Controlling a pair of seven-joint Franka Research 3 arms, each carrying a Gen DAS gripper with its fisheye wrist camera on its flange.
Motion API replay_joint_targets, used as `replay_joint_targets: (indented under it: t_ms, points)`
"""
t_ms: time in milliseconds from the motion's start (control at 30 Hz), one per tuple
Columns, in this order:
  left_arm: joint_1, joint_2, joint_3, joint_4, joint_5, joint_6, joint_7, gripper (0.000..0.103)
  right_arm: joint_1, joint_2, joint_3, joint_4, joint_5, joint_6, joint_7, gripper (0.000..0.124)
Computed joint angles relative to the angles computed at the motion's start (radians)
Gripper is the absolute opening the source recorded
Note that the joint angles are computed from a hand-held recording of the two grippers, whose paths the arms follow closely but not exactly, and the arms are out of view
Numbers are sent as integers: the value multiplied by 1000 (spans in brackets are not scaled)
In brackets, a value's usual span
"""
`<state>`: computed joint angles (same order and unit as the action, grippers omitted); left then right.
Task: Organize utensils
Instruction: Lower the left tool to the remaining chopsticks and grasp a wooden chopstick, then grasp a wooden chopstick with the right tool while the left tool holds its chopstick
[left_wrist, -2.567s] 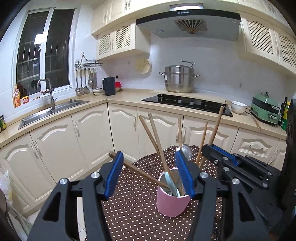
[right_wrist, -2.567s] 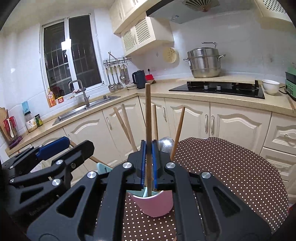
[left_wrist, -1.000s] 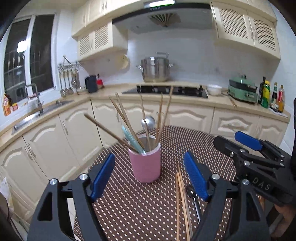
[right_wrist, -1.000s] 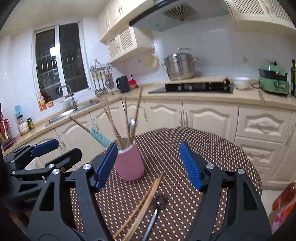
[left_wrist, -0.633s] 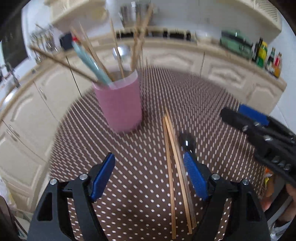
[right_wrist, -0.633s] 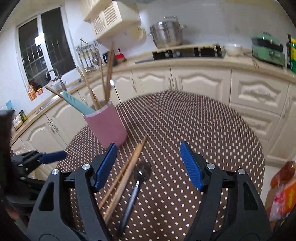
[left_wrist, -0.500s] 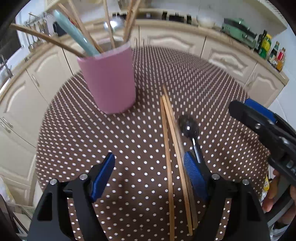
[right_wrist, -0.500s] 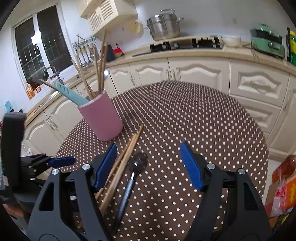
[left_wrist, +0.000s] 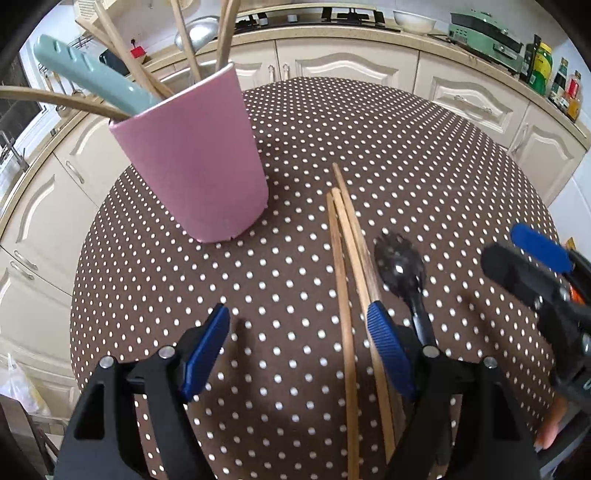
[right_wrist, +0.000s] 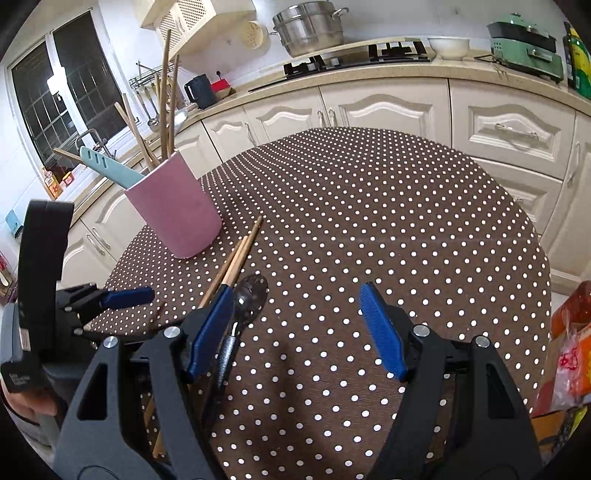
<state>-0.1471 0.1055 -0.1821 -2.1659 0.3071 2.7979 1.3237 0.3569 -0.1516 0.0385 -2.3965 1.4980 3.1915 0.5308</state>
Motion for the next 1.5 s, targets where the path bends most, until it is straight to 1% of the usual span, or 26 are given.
replay_joint_targets:
  t_ms: [67, 133, 200, 267, 300, 333, 367, 400, 433, 467, 500, 533, 567, 633, 700, 733, 800, 833, 900, 967, 1033, 1167, 1233, 1300, 1433, 1500]
  points:
    - [11, 12, -6, 9, -44, 7, 29, 76, -3, -2, 2, -7, -25, 1, 25, 70]
    - [6, 8, 1, 8, -25, -18, 8, 75, -1, -3, -2, -10, -41, 2, 44, 70]
    - [17, 5, -4, -9, -57, 5, 42, 75, -2, -3, -8, -12, -61, -1, 65, 70]
    - [21, 11, -8, -1, -86, -1, 61, 75, -1, 1, -16, -10, -77, -5, 80, 70]
    - [20, 9, -7, -1, -89, -4, 60, 73, -4, 5, -14, -10, -109, -7, 110, 70]
    - [29, 10, -14, -3, -123, 2, 93, 68, -8, 9, -15, -10, -141, -12, 139, 70]
    - [51, 1, -28, -20, -203, 20, 172, 56, -13, 14, -13, -9, -185, -21, 177, 70]
    - [52, -3, -28, -26, -219, 26, 188, 41, -21, 19, -10, -10, -244, -29, 228, 70]
    - [53, -6, -26, -28, -232, 32, 201, 33, -32, 23, -2, -13, -317, -34, 291, 70]
    - [54, -8, -26, -31, -251, 34, 214, 17, -52, 29, 10, -14, -419, -45, 378, 70]
    - [65, -14, -33, -36, -309, 33, 257, 7, -75, 35, 21, -12, -524, -68, 469, 70]
    - [72, -20, -36, -42, -358, 32, 290, 7, -86, 41, 23, -5, -592, -90, 528, 70]
    - [76, -28, -35, -51, -399, 32, 311, 6, -110, 53, 27, 16, -701, -142, 618, 70]
    - [76, -52, -26, -80, -443, 40, 324, 6, -127, 85, 15, 77, -829, -256, 717, 70]
    - [77, -70, -12, -97, -482, 37, 339, 5, -140, 120, 11, 135, -967, -341, 824, 67]
    - [76, -77, -7, -103, -501, 34, 348, 5, -141, 140, 9, 170, -1014, -383, 855, 62]
    - [77, -96, 7, -121, -542, 34, 352, 6, -140, 174, 6, 229, -1082, -452, 907, 40]
    - [77, -105, 15, -131, -540, 38, 346, 6, -140, 192, 4, 261, -1109, -489, 929, 35]
    - [73, -114, 25, -141, -517, 48, 319, 6, -137, 226, 3, 319, -1143, -548, 955, 33]
    - [76, -130, 35, -160, -463, 69, 258, 6, -132, 249, 0, 357, -1188, -581, 991, 30]
    - [77, -150, 50, -182, -462, 90, 259, 6, -130, 262, -4, 378, -1217, -605, 1017, 28]
    - [67, -148, 71, -187, -525, 78, 316, 6, -130, 271, -5, 391, -1241, -629, 1039, 25]
    - [66, -139, 74, -181, -583, 60, 366, 6, -129, 283, -5, 411, -1252, -651, 1052, 25]
    - [65, -129, 66, -174, -603, 59, 370, 6, -127, 289, -6, 419, -1265, -666, 1058, 25]
    - [63, -145, 73, -175, -736, 56, 476, 6, -118, 339, -8, 489, -1298, -704, 1085, 24]
    - [70, -160, 80, -178, -745, 38, 495, 6, -112, 360, -10, 520, -1320, -721, 1100, 24]
